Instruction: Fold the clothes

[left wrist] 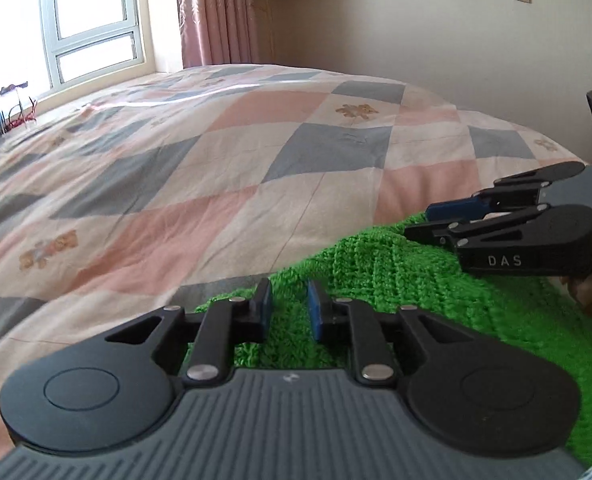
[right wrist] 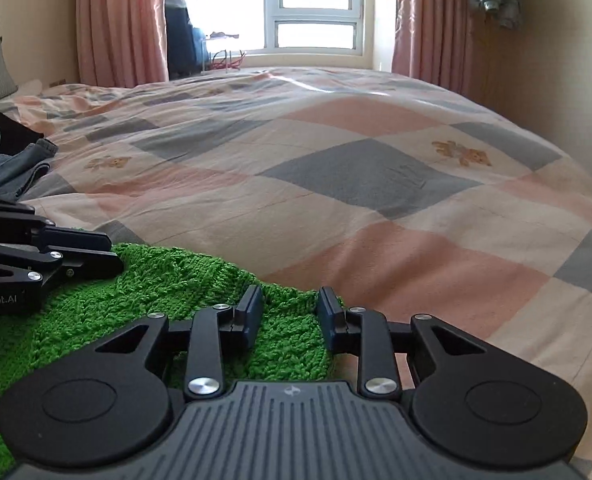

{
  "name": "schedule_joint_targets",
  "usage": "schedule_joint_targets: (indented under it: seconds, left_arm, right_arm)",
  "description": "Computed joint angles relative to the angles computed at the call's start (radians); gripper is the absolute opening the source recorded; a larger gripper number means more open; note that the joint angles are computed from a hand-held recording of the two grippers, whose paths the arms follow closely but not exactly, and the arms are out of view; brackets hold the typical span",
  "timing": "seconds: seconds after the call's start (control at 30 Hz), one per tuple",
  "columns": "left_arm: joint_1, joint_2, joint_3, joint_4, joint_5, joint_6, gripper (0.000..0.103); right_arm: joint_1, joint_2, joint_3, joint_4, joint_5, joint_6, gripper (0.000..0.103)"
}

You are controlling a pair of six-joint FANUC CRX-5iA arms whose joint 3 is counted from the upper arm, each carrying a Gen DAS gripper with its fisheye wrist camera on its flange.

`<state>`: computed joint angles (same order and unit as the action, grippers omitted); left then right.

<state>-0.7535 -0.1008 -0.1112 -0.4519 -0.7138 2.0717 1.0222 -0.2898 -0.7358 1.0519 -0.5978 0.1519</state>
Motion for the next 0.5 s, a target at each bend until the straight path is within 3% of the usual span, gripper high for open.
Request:
schedule_joint_targets:
  seconds: [0.07,0.17,0.3,0.4,0.5]
  left_arm:
    - [-0.020,-0.060,-0.021,0.015,-0.021,0.008,0.017]
    - [-0.068,-0.151,-0.069,0.038,-0.050,0.050,0.017]
    - [-0.194,-0.229,-0.118,0.018,-0.099,0.148,0.017]
    - [-0.315,-0.219,-0.116,-0.038,-0.168,0.229,0.017]
    - [-0.404,-0.169,-0.098,-0.106,-0.247,0.331,0.018]
  right_arm:
    - [0.045,-0.020,0.019,-0.022,-0.088,-0.009,0.031]
    - [0.178,-0.124,-0.010,0.013,-0.255,-0.143,0.032]
    - [0.481,-0.268,-0.061,0.016,-0.518,-0.338,0.034]
    - [0.729,-0.284,-0.064,-0.019,-0.725,-0.445,0.034]
    - [0.883,-0.255,-0.054,-0.098,-0.836,-0.508,0.033]
